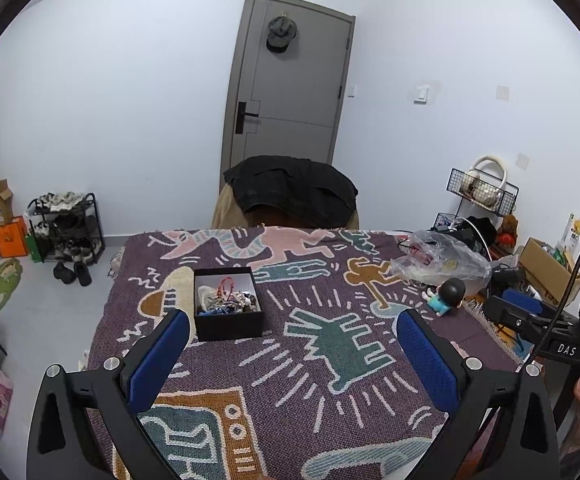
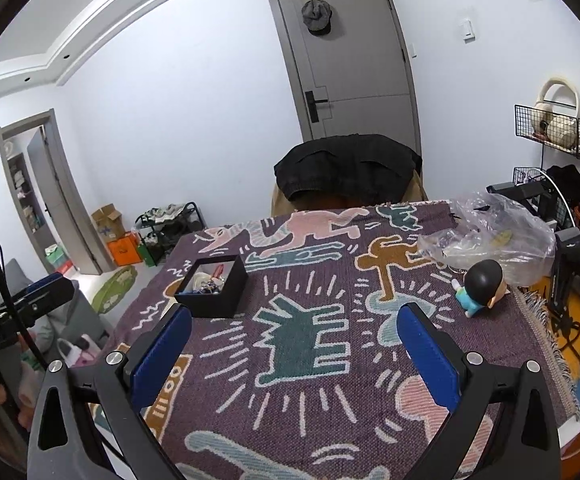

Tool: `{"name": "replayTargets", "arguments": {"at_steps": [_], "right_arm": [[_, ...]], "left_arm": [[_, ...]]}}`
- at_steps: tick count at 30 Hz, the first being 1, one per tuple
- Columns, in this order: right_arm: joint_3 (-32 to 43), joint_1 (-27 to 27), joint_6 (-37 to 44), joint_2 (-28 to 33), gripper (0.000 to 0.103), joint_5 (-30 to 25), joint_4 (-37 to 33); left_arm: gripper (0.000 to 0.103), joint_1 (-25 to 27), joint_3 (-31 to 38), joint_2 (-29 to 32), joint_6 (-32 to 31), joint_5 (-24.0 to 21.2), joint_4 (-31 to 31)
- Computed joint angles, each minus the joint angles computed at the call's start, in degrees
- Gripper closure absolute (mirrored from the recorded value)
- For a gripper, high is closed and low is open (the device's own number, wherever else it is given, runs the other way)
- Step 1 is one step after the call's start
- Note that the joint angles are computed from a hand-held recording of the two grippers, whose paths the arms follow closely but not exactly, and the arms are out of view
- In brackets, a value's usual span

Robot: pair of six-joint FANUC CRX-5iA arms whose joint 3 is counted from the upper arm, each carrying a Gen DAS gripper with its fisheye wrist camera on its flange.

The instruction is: Organize jewelry

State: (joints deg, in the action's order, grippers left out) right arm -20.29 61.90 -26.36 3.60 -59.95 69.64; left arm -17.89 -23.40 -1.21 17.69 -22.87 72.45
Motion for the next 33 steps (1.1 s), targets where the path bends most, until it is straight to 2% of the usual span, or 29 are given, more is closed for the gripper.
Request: {"name": "replayTargets", "arguments": {"at_steps": [9, 22, 27, 30, 33], "right_arm": [[-0.49, -0.16, -1.34, -0.35, 0.000, -0.03, 0.18], [-0.10, -0.62, -0.17, 0.14, 0.000, 0.69, -0.85], [-0.52, -0.74, -0.95, -0.08, 0.000, 0.98, -0.79], [-0.43, -0.65, -1.01, -0.10, 0.000, 0.77, -0.64], [-0.34, -0.62, -0.88, 0.10, 0.000, 0.79, -0.32]], "left_arm": [[0.000, 0.51, 0.27, 0.09, 1.43, -0.38, -1.42], [0.000, -0.32, 0.07, 0.38, 0.14, 0.43, 1.08], [0.000, -0.42, 0.32, 0.47, 1.64, 0.78, -0.34], [0.000, -0.52, 0.30, 0.28, 2.13, 1.77, -1.41], [0.000, -1.68, -0.85, -0.39, -0.91, 3.93, 1.77]]}}
